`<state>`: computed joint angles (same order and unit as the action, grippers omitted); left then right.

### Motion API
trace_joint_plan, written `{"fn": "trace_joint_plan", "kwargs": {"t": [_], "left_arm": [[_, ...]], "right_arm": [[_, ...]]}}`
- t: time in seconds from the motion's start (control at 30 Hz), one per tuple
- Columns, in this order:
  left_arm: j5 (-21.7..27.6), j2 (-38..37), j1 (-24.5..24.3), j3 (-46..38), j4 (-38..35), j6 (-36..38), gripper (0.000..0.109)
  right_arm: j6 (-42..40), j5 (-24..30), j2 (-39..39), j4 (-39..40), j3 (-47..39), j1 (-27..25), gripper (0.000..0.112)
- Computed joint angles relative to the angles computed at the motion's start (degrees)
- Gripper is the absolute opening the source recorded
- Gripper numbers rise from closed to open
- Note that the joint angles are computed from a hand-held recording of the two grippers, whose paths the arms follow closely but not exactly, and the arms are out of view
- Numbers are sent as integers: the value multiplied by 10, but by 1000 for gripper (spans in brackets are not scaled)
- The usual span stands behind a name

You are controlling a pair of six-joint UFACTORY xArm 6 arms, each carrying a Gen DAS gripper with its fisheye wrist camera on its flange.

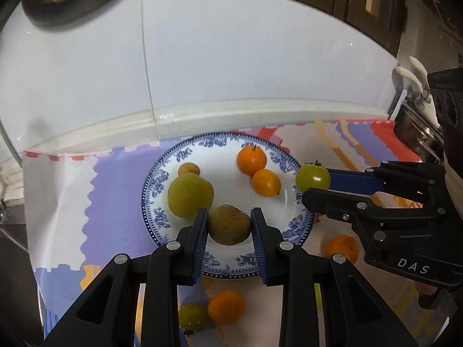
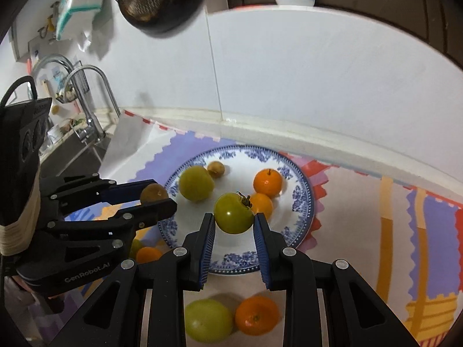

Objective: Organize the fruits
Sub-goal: 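Carry the brown fruit and green tomato onto the plate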

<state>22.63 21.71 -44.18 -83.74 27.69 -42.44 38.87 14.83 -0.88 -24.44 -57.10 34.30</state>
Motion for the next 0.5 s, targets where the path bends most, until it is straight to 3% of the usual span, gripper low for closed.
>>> {"fn": "trace_joint_plan", "kwargs": {"t": [0.17,0.5], "left_arm": [[17,31,5,-28,-59,63,30],[42,64,9,-60,-116,124,30]], "right_arm": [[-85,6,36,98,-19,-1,29],[-163,35,82,177,-55,-3,29]]}}
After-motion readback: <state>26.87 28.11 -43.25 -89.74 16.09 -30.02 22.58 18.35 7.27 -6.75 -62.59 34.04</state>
